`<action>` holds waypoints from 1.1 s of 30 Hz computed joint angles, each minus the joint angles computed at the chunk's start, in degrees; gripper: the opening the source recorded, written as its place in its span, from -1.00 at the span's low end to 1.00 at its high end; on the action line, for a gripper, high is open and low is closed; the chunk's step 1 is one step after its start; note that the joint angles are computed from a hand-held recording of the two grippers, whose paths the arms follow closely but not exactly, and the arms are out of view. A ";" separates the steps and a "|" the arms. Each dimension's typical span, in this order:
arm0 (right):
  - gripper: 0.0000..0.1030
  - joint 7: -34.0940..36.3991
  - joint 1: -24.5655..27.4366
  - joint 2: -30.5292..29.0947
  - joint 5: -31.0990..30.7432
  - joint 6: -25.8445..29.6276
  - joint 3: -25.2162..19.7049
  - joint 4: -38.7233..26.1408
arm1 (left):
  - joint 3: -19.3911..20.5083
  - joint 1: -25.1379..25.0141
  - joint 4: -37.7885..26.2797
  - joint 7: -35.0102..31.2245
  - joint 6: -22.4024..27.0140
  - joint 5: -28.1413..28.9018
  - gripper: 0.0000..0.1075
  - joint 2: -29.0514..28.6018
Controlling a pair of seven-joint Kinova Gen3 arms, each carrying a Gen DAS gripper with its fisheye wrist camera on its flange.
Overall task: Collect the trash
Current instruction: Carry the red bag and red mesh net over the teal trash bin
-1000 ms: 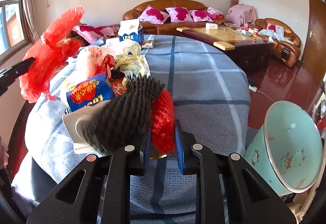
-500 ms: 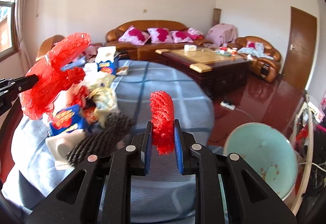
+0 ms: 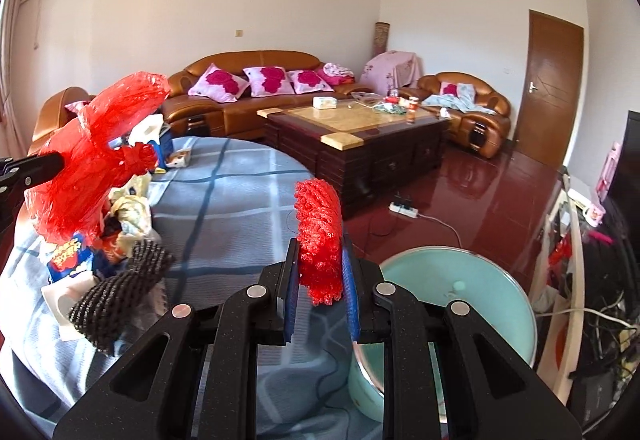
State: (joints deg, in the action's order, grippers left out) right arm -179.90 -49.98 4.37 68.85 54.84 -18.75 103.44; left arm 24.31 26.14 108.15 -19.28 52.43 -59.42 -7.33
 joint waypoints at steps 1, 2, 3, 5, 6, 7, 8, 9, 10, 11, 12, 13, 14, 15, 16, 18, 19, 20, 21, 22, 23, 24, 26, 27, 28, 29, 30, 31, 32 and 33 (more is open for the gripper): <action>-0.61 0.01 0.13 -0.20 -0.19 0.17 0.11 0.26 | 0.33 0.10 -0.58 0.10 0.07 -0.54 -0.95 0.74; -0.61 -0.13 0.14 -0.32 -0.25 0.51 0.06 0.49 | 0.41 0.34 -0.97 0.21 0.19 -1.10 -0.95 1.36; -0.61 -0.16 0.34 -0.60 -0.41 0.54 0.11 0.80 | 0.31 0.75 -1.59 0.02 0.09 -1.35 -0.95 2.15; -0.61 -0.24 0.77 -1.02 -0.66 0.91 0.06 1.20 | -0.17 1.83 -2.49 -0.12 0.02 -1.76 -0.95 3.35; -0.61 -0.22 1.11 -1.40 -0.83 0.98 0.11 1.54 | -0.34 2.50 -2.83 0.04 0.22 -2.32 -0.95 4.03; -0.61 -0.42 1.41 -1.61 -0.83 1.00 0.07 1.86 | -0.50 3.32 -3.43 0.13 0.70 -2.66 -0.95 4.75; -0.61 -0.79 1.58 -1.86 -0.82 1.22 -0.10 2.35 | -1.05 4.00 -3.63 -0.10 0.58 -2.66 -0.95 5.04; -0.61 -0.78 1.92 -2.29 -0.98 1.29 -0.15 2.73 | -1.37 4.69 -4.21 -0.38 0.74 -2.80 -0.95 5.74; -0.61 -0.80 2.44 -2.80 -1.28 1.21 -0.10 3.23 | -1.80 5.39 -4.39 -0.56 0.96 -2.88 -0.95 5.97; -0.61 -0.92 2.84 -3.13 -1.48 1.23 -0.24 3.61 | -2.14 6.03 -4.75 -0.78 1.11 -2.95 -0.95 6.38; -0.61 -1.03 3.39 -3.57 -1.67 1.02 -0.25 4.11 | -2.51 6.61 -5.18 -1.19 1.04 -2.86 -0.95 6.84; -0.61 -1.11 3.83 -4.05 -1.87 0.95 -0.41 4.66 | -2.92 7.15 -5.32 -1.50 1.02 -2.76 -0.95 6.99; -0.61 -1.13 4.39 -4.43 -2.11 0.88 -0.48 5.13 | -3.04 7.79 -5.70 -1.50 1.51 -3.09 -0.95 7.50; -0.61 -1.23 5.02 -4.85 -2.41 0.60 -0.49 5.61 | -3.30 8.38 -6.03 -1.55 1.82 -3.36 -0.95 7.95; -0.61 -1.48 5.40 -5.10 -2.62 0.72 -0.78 5.99 | -3.67 8.83 -6.46 -2.06 1.61 -3.09 -0.95 8.34; -0.61 -1.61 6.48 -5.82 -3.03 0.33 -0.88 6.81 | -4.40 9.59 -7.16 -2.94 1.11 -2.44 -0.95 8.75; -0.61 -1.65 6.88 -5.97 -3.16 0.44 -1.09 7.00 | -4.59 10.03 -7.52 -3.35 1.15 -2.42 -0.95 9.09; -0.61 -1.89 7.26 -6.14 -3.23 0.40 -1.25 7.36 | -4.77 10.49 -7.82 -3.54 1.15 -2.53 -0.95 9.43; -0.61 -1.93 7.71 -6.42 -3.49 0.32 -1.28 7.75 | -4.96 10.92 -8.21 -3.78 1.06 -2.50 -0.95 9.82; -0.61 -1.94 8.01 -6.45 -3.66 0.51 -1.46 7.86 | -5.17 11.35 -8.69 -4.18 0.91 -2.42 -0.95 10.29; -0.61 -2.06 8.37 -6.63 -3.82 0.47 -1.50 8.14 | -5.43 11.78 -9.10 -4.47 0.80 -2.37 -0.95 10.66; -0.61 -2.47 8.83 -6.80 -3.94 0.10 -1.41 8.66 | -5.71 12.15 -9.45 -4.85 0.55 -2.20 -0.95 10.99; -0.61 -2.81 9.46 -6.95 -4.18 0.09 -1.51 9.07 | -6.20 12.96 -10.51 -5.68 0.15 -1.88 -0.95 11.99; -0.61 -2.99 9.87 -7.12 -4.37 -0.14 -1.39 9.38 | -6.58 13.21 -10.76 -6.28 -0.56 -1.35 -0.95 12.20; -0.61 -3.07 10.19 -7.38 -4.57 -0.25 -1.38 9.64 | -6.88 13.51 -11.04 -6.70 -0.97 -0.94 -0.95 12.45; -0.61 -3.05 10.51 -7.61 -4.80 -0.25 -1.42 9.79 | -7.13 13.82 -11.32 -7.17 -1.30 -0.54 -0.95 12.73; -0.61 -3.02 10.88 -7.72 -5.03 -0.26 -1.40 9.98 | -7.40 13.91 -11.61 -8.18 -2.15 0.30 -0.95 12.98; -0.61 -2.89 11.24 -7.90 -5.24 -0.36 -1.36 10.22 | -7.61 14.20 -11.89 -8.80 -2.53 0.83 -0.95 13.24; -0.61 -2.86 11.53 -7.96 -5.45 -0.30 -1.42 10.36 | -7.81 14.63 -12.25 -9.16 -2.55 0.95 -0.95 13.63; -0.61 -2.80 11.88 -7.99 -5.74 -0.27 -1.37 10.53 | -8.02 15.12 -12.55 -9.47 -2.61 0.72 -0.95 14.13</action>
